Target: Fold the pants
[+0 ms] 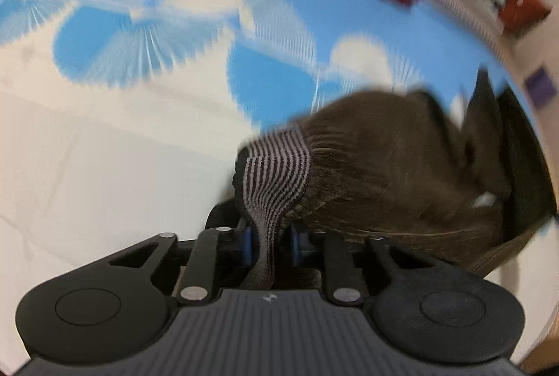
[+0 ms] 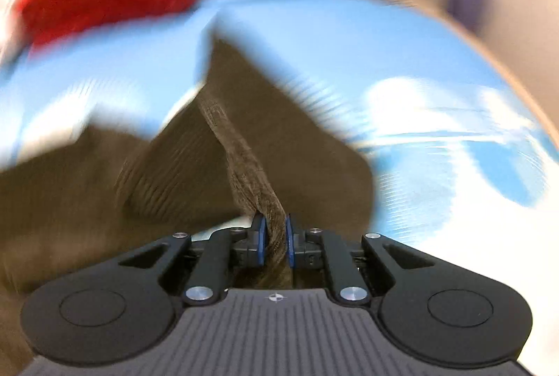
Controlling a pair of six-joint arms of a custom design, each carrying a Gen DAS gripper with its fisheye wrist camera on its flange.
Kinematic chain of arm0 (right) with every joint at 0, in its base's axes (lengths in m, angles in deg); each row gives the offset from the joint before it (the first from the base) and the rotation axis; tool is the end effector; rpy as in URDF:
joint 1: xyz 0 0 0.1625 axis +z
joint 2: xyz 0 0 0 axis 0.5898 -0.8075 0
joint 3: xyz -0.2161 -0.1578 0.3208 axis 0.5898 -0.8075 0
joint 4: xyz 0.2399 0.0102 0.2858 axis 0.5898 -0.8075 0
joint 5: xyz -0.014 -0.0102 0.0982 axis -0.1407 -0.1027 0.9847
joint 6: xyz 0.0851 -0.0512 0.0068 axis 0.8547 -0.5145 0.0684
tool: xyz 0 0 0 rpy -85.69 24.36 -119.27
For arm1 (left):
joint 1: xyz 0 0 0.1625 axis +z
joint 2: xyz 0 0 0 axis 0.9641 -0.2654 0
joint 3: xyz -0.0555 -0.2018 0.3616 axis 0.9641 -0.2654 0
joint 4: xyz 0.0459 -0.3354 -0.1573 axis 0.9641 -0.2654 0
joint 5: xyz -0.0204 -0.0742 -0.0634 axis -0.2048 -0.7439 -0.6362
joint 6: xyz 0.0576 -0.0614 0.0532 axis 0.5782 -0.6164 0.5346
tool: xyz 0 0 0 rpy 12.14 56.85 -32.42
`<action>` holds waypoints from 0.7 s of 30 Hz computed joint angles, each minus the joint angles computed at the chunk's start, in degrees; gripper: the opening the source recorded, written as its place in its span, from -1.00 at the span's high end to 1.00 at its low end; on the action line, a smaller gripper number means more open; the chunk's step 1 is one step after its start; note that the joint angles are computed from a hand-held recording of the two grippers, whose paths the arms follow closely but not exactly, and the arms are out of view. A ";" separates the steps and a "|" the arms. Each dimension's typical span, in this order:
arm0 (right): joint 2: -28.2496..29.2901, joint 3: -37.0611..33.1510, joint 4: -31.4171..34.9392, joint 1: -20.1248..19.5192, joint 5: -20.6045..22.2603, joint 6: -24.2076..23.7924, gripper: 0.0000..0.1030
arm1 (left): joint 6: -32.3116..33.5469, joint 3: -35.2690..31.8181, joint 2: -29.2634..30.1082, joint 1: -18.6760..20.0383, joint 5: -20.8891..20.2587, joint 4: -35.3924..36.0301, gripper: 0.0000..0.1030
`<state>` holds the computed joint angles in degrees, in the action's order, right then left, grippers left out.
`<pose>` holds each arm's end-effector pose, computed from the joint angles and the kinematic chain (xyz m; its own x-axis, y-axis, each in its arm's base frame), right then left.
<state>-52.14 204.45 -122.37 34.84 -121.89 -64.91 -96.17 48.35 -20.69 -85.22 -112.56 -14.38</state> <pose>-0.0057 -0.3789 0.4236 -0.7391 -0.1839 0.6480 -0.5486 0.7225 -0.4208 -0.2839 -0.1193 0.1554 -0.7384 -0.5569 -0.3802 -0.1261 0.6680 -0.7334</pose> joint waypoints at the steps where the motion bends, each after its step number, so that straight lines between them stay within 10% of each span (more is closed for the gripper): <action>1: -2.68 -2.18 5.18 -2.04 1.83 0.67 0.79 | -1.69 -0.81 -0.17 -0.90 0.57 1.98 0.65; 9: -12.19 -10.72 44.67 -17.94 -10.48 -21.27 0.77 | -0.04 -0.01 0.99 1.14 -8.18 -3.34 0.25; 12: -14.86 -12.90 48.86 -23.52 -1.85 -28.44 0.72 | 1.01 -0.23 1.12 0.88 -8.48 -2.80 0.01; 17: -13.09 -19.08 52.22 -27.87 13.90 -18.73 0.02 | -0.51 1.57 -0.51 0.72 -10.28 -4.56 -0.17; 21: -7.38 -20.43 46.58 -26.56 16.42 -5.52 0.01 | -1.94 4.11 -2.20 -1.01 -10.69 -7.21 -0.19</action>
